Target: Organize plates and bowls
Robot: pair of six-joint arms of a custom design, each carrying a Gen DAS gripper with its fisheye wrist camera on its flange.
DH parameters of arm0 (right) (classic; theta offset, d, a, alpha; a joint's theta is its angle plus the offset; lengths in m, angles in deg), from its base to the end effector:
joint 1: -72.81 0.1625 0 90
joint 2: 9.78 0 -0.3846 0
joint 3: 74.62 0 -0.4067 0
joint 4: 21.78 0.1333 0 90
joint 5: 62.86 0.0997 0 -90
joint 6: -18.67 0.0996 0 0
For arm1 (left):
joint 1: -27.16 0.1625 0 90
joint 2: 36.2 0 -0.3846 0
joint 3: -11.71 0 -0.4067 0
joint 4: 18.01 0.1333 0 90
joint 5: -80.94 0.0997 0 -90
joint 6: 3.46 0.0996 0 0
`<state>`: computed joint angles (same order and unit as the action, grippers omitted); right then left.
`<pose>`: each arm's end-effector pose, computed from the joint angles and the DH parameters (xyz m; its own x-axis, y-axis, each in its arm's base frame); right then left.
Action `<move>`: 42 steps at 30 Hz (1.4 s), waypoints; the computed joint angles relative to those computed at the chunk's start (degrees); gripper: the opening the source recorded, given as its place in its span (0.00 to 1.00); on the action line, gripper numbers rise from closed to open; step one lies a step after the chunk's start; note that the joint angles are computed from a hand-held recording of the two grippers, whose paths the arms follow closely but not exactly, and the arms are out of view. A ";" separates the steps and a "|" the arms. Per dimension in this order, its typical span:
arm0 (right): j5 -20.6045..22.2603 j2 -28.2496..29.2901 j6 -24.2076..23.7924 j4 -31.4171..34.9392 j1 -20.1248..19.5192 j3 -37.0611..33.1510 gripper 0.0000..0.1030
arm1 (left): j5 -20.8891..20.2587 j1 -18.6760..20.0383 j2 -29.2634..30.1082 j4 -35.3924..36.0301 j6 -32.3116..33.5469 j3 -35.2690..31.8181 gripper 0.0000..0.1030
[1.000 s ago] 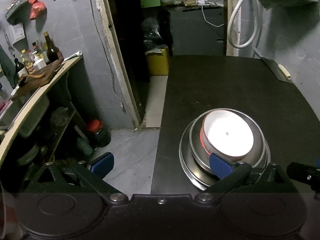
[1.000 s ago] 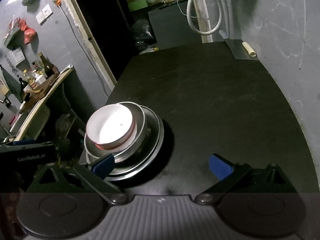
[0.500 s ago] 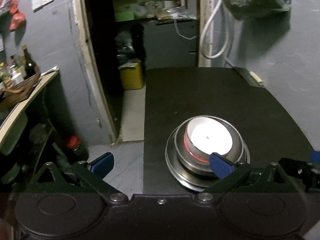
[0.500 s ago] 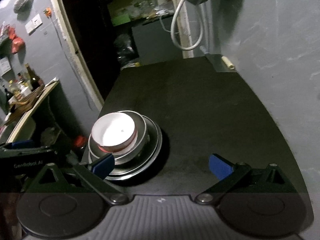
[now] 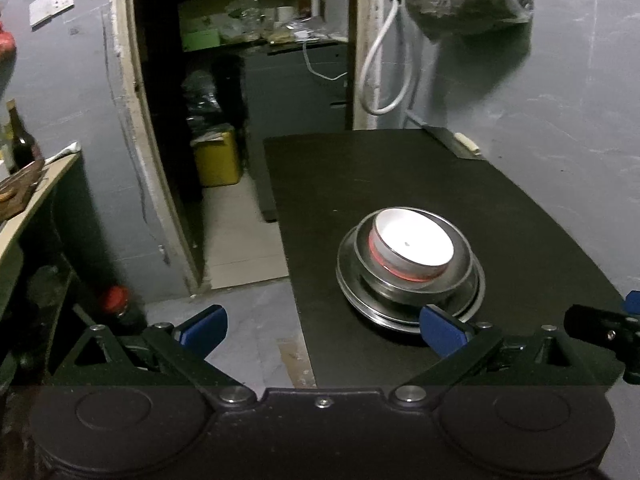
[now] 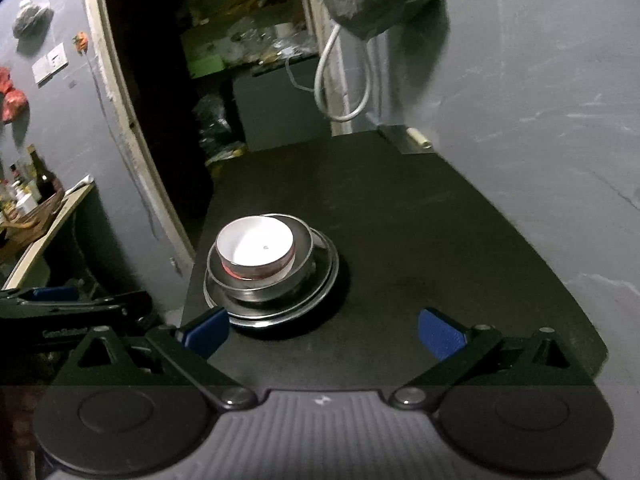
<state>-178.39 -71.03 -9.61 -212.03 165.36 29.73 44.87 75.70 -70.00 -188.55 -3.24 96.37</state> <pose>0.1175 -0.6069 0.2568 -0.7966 0.0264 0.6039 -0.4560 0.6296 -0.6291 -0.2979 -0.6601 0.0594 -0.7040 0.0924 -0.7041 0.5779 0.6507 -0.4925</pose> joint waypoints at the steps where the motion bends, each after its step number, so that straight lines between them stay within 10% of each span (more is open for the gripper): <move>1: -0.49 0.09 0.19 -1.00 0.21 0.43 1.00 | -0.88 0.11 -0.47 -0.77 0.58 0.74 0.99; 16: -9.67 1.60 -2.08 -5.02 3.53 1.39 1.00 | -7.50 1.08 -3.43 -4.78 1.33 5.48 0.99; 42: 9.21 -14.53 -12.13 1.43 -5.98 12.93 1.00 | 8.44 -7.50 1.84 -14.37 -9.77 10.49 0.99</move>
<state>-169.18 -85.56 -21.74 -210.60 159.38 42.67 53.32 68.19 -68.16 -202.92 -13.01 106.86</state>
